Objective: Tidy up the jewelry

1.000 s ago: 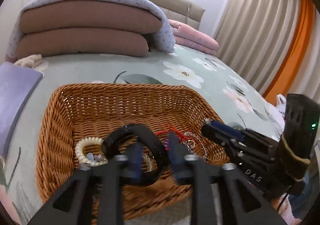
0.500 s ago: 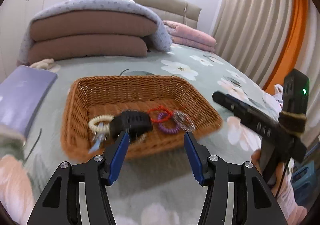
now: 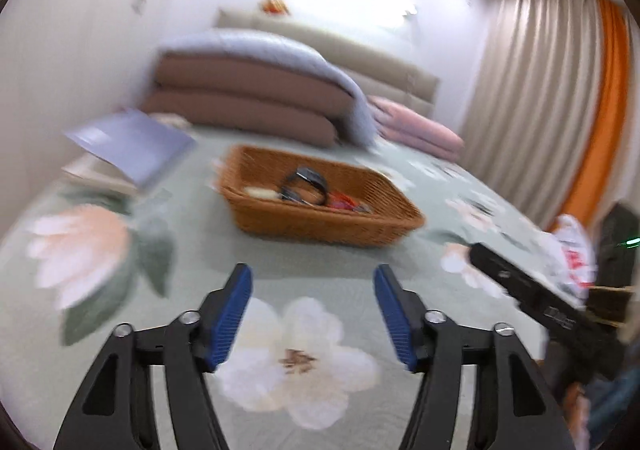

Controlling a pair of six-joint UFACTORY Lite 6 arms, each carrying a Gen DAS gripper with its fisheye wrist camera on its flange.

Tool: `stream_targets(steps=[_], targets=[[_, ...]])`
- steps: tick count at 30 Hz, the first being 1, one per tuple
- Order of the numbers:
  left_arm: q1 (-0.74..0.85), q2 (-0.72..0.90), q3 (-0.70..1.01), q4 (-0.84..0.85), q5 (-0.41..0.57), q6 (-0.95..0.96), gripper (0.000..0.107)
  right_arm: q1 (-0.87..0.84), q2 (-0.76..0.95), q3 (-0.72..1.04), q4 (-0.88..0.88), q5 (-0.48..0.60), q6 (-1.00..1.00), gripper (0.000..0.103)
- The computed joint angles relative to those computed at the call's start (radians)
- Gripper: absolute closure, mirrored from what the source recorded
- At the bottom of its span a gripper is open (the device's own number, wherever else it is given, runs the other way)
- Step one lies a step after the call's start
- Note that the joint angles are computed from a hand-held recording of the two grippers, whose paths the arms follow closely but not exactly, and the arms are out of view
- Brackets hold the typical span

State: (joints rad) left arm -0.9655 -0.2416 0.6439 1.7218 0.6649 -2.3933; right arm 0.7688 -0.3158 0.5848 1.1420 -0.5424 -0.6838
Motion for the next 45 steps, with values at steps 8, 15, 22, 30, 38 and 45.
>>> stream_targets(steps=[8, 15, 22, 30, 38, 45], targets=[[-0.096, 0.081, -0.031, 0.005, 0.258, -0.068, 0.028, 0.17, 0.094, 0.022, 0.109, -0.254, -0.124, 0.018], [-0.076, 0.189, 0.027, 0.015, 0.223, -0.063, 0.028, 0.153, 0.136, 0.033, 0.105, -0.25, -0.116, 0.018], [-0.078, 0.217, 0.041, -0.017, 0.213, -0.041, 0.028, 0.075, 0.118, 0.004, 0.043, -0.172, -0.03, 0.013], [-0.007, 0.2, 0.006, 0.035, 0.126, -0.128, 0.028, -0.023, 0.13, 0.0, -0.069, -0.058, 0.084, 0.013], [0.013, 0.238, 0.039, 0.018, 0.096, -0.105, 0.028, -0.05, 0.149, 0.009, -0.097, -0.023, 0.107, 0.013], [0.022, 0.246, 0.044, 0.015, 0.08, -0.103, 0.028, -0.051, 0.172, 0.023, -0.093, -0.02, 0.098, 0.011]])
